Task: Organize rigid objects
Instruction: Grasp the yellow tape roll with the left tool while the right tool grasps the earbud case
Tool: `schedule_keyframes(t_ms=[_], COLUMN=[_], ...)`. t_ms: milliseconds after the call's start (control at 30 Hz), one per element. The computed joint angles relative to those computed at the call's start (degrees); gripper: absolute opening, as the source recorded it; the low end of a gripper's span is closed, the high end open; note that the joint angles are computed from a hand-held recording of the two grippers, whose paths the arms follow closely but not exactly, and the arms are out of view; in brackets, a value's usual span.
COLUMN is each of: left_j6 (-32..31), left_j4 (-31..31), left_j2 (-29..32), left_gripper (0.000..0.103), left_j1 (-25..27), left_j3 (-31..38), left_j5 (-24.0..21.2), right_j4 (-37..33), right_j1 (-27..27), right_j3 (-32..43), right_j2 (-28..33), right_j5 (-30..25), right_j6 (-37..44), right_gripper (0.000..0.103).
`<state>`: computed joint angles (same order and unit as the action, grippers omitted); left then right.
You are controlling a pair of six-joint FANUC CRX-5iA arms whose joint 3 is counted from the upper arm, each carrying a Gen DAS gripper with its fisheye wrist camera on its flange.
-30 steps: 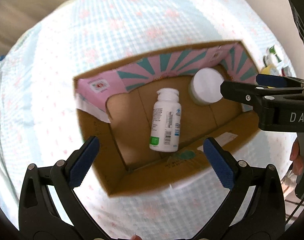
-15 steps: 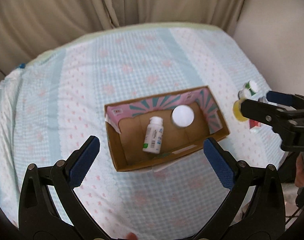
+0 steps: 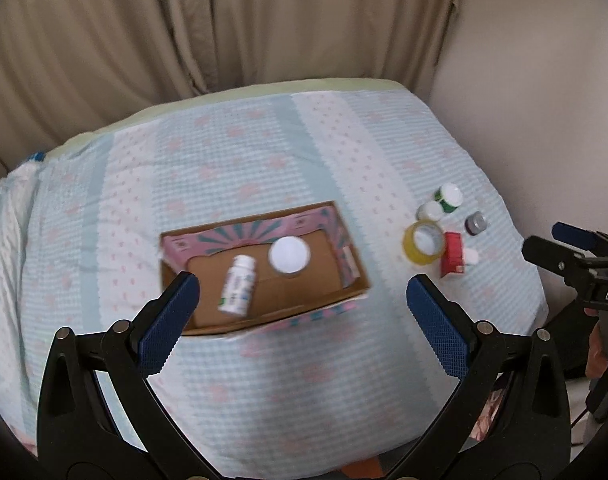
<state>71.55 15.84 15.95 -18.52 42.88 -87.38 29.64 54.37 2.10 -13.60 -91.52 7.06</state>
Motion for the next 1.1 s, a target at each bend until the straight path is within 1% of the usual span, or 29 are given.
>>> schedule_keyframes(t_ms=[133,167,233,333,433,533,633,700,767,800,900,1000,1100], left_j6=[7.63,8.77,11.33,14.2,15.82,15.72,14.03,12.18,10.45,8.68,4.12,-0.86,-4.36], left_j4=[-3.78,-4.47,-6.92,-9.12,-9.0,-9.45,-9.31,-9.23,-9.48,-8.87,-7.7,-4.62,-1.76], left_j2=[1.24,1.68,2.9,4.74,6.78,8.86,9.68,10.23,9.92,9.67,10.68,12.85,15.59], left_gripper=[0.103,0.103,0.103,0.103,0.103,0.103,0.103,0.103,0.103,0.103,0.103,0.103,0.103], left_j1=[-7.12,-8.45,-12.27,-16.98,-20.07,-22.63,-23.99,-24.7,-25.19,-25.32,-25.38,-24.89,-24.58], left_j3=[2.35,2.84,3.98,4.63,4.47,3.21,-0.79,-4.66,-9.54,-12.88,-17.2,-19.49,-20.02], left_j5=[-0.37,-0.43,-0.31,0.63,1.62,3.57,7.61,11.59,17.1,21.11,27.4,31.62,34.23], right_j4=[0.32,0.32,0.5,-0.07,-2.51,-4.25,-7.05,-9.05,-10.07,-10.14,-11.5,-13.64,-15.99], right_j1=[1.21,1.37,1.58,0.58,-3.64,-8.83,-15.5,-20.21,-23.83,-25.11,-28.81,-32.67,-36.78], right_j3=[-7.18,-8.46,-12.43,-16.43,-19.46,-22.32,-25.95,-29.12,-32.9,-35.1,-39.3,-43.22,-46.02], right_j2=[-8.95,-10.64,-15.89,-21.3,-25.31,-27.24,-28.68,-29.8,-30.68,-30.91,-30.47,-29.82,-27.49], right_j5=[-3.02,-3.45,-4.13,-4.54,-3.66,-1.49,2.64,6.64,10.71,12.73,17.71,23.4,28.16], right_j6=[1.76,2.21,3.3,6.2,12.89,20.2,27.35,30.97,33.09,33.8,37.18,42.26,48.2], right_gripper=[0.103,0.103,0.103,0.103,0.103,0.103,0.103,0.103,0.103,0.103,0.103,0.102,0.095])
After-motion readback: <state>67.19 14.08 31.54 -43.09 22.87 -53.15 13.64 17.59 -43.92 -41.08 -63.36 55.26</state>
